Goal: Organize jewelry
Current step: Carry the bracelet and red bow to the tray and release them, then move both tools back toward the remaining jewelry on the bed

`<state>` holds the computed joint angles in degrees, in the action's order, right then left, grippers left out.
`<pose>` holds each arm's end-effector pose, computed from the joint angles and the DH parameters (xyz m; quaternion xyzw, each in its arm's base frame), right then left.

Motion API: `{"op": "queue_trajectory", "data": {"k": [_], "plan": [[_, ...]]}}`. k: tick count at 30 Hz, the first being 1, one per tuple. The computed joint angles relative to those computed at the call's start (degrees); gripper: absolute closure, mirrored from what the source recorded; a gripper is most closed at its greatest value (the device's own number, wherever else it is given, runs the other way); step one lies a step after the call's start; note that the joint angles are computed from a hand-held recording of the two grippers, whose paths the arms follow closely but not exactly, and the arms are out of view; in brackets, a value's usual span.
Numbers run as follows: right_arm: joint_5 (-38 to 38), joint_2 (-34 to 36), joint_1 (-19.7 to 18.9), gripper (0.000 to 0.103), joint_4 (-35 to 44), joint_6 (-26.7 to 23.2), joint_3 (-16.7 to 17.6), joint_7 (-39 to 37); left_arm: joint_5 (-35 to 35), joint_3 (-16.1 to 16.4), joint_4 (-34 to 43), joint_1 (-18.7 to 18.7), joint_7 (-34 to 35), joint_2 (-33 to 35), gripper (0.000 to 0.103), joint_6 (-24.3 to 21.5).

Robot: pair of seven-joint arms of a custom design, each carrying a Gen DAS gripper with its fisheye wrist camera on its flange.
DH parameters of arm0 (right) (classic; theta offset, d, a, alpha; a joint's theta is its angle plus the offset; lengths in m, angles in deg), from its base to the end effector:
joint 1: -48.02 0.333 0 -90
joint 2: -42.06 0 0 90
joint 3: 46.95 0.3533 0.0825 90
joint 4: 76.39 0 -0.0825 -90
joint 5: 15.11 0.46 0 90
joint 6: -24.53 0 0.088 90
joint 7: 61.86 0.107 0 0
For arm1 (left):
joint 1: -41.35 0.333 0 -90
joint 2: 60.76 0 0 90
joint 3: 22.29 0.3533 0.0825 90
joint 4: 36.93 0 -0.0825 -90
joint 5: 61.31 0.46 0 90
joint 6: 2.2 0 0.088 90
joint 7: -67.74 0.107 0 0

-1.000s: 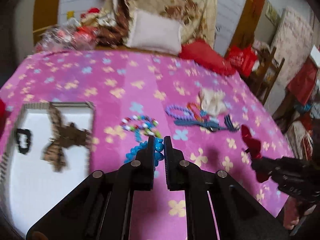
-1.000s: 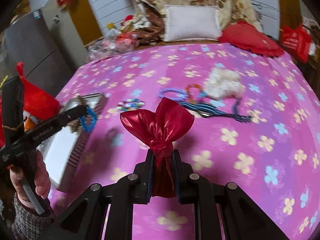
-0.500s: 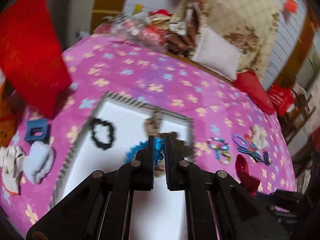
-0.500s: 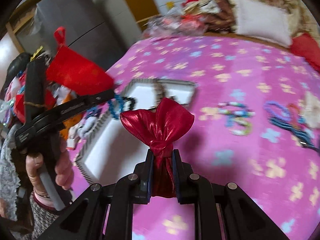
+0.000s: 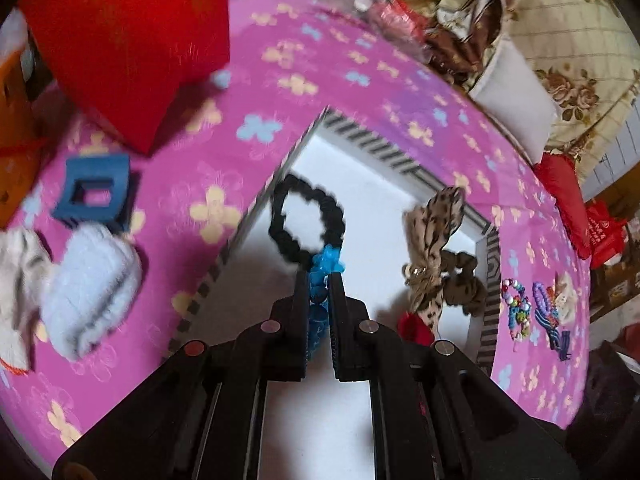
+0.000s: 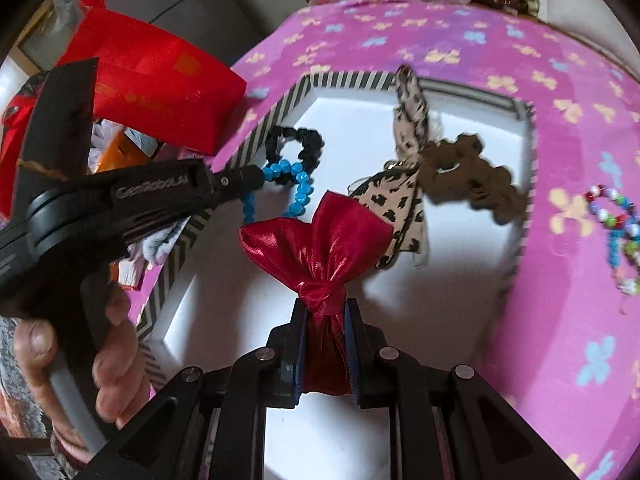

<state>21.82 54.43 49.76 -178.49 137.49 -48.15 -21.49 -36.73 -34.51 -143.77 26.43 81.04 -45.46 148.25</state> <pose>0.6992 0.0460 0.4473 -0.8490 0.4429 0.1121 0.2654 0.6524 -0.3336 0.4275 -0.8429 0.4630 -0.2583 0.0915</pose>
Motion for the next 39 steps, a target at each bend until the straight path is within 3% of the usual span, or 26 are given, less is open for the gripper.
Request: {"op": "queue_trajectory", "data": {"k": [7, 12, 17, 19, 21, 26, 30, 34, 39], "plan": [[-0.7, 3.2, 0.9, 0.082, 2.8, 1.6, 0.5, 3.0, -5.2, -1.4, -0.8, 1.7, 4.0, 0.3, 0.093, 2.6], [-1.8, 5.3, 1.6, 0.062, 5.7, 5.0, 0.9, 4.1, -4.8, -0.7, -0.4, 1.4, 3.4, 0.7, 0.09, 4.3], [-0.1, 4.5, 0.1, 0.06, 5.7, 1.9, 1.2, 1.0, -2.1, 0.3, -1.4, 0.8, 1.0, -0.4, 0.089, 7.5], [0.5, 3.7, -0.3, 0.06, 4.9, 1.0, 1.1, 0.0, 1.0, 1.2, -1.6, -0.2, -1.2, -1.3, 0.089, 6.8], [1.6, 2.5, -0.7, 0.06, 3.5, 0.4, 1.0, -1.2, 4.5, 1.9, -1.7, -1.2, -4.0, -2.1, 0.082, 5.3], [0.1, -0.3, 0.1, 0.06, -0.3, 0.9, 0.6, -3.6, 10.3, 2.1, -1.3, -2.3, -8.6, -3.7, 0.08, -1.8], [-2.6, -1.2, 2.0, 0.06, -2.5, 6.2, 0.8, -4.7, 13.5, 1.8, -0.9, -2.5, -11.3, -4.2, 0.08, -6.1], [-3.8, 2.0, 3.3, 0.06, 0.9, 7.6, 1.2, -1.7, 15.4, 1.5, -0.5, -2.5, -12.8, -4.4, 0.08, -9.8], [-5.3, 7.1, 4.7, 0.06, 7.4, 9.4, 1.7, 3.5, 15.0, 1.3, -1.6, -1.6, -14.5, -4.9, 0.08, -8.7]]}}
